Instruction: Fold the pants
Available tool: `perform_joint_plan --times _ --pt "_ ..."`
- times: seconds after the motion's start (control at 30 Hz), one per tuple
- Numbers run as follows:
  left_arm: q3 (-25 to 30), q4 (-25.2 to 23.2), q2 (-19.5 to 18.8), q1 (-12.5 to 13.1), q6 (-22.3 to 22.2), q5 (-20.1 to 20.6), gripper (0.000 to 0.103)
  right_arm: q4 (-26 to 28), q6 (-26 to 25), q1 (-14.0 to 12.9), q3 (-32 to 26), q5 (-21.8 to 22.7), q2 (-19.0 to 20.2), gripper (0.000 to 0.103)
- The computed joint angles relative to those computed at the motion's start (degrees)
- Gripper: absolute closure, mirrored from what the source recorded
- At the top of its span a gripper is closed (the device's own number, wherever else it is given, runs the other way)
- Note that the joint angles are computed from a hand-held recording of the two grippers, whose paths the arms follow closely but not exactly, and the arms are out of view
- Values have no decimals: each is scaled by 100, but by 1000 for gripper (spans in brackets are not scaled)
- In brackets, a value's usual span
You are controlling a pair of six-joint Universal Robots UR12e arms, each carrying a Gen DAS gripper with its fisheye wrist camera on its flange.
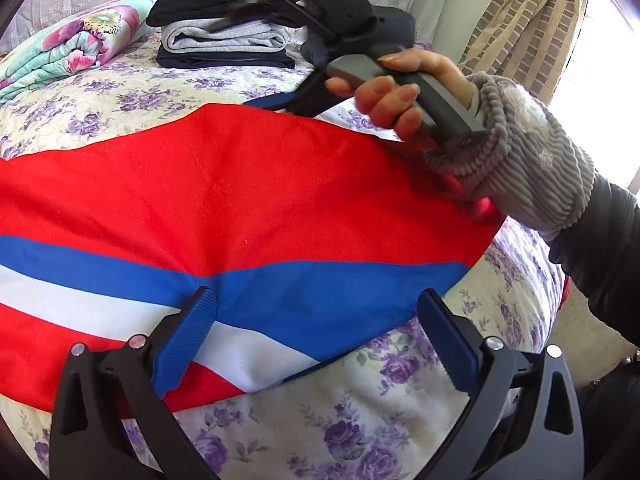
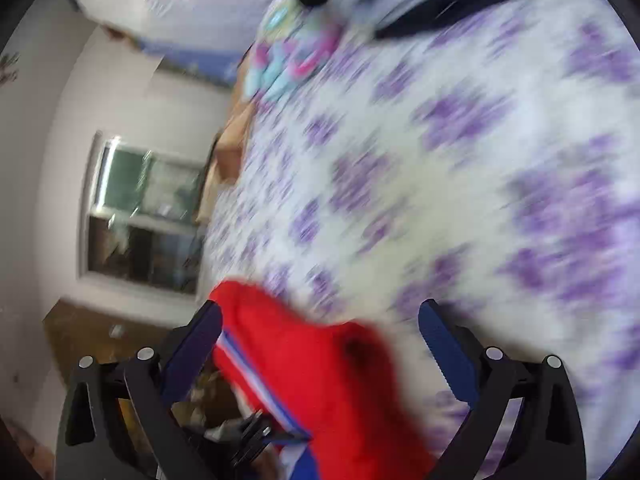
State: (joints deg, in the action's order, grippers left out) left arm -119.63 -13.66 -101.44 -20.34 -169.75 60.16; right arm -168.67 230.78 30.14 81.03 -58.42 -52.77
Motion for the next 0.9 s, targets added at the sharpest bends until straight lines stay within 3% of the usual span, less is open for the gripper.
perform_joint_plan --times 0.13,0.27,0.33,0.37,0.4,0.43,0.5,0.63,0.7,0.8,0.9 --pt "-25 89 19 29 -157 -49 5 21 -647 211 -32 274 -95 3" --pt "-34 94 33 11 -173 14 5 -106 -485 454 -295 516 166 4" --pt "-43 99 46 -25 -124 123 5 496 -493 541 -347 -278 169 7" --pt "-50 120 50 -35 -127 159 5 688 -515 559 -342 -657 156 13" --pt "-50 136 55 -44 -168 211 5 674 -511 562 -315 -804 134 26" --pt "-41 107 66 -47 -214 244 5 538 -396 580 -245 -992 80 27" --pt "-45 114 114 -44 -326 334 5 133 -241 672 87 -1835 -239 23" --pt "-124 542 210 46 -828 633 5 -677 -138 948 1139 -3532 -1058 5" --pt "-167 728 242 196 -1269 565 5 -958 237 1093 1785 -4278 -1484 4" --pt "-258 1014 258 375 -1819 536 5 -1177 1453 1475 2795 -5487 -2069 4" --pt "-366 1251 275 407 -2032 751 5 -887 2962 1900 3438 -6486 -2402 4"
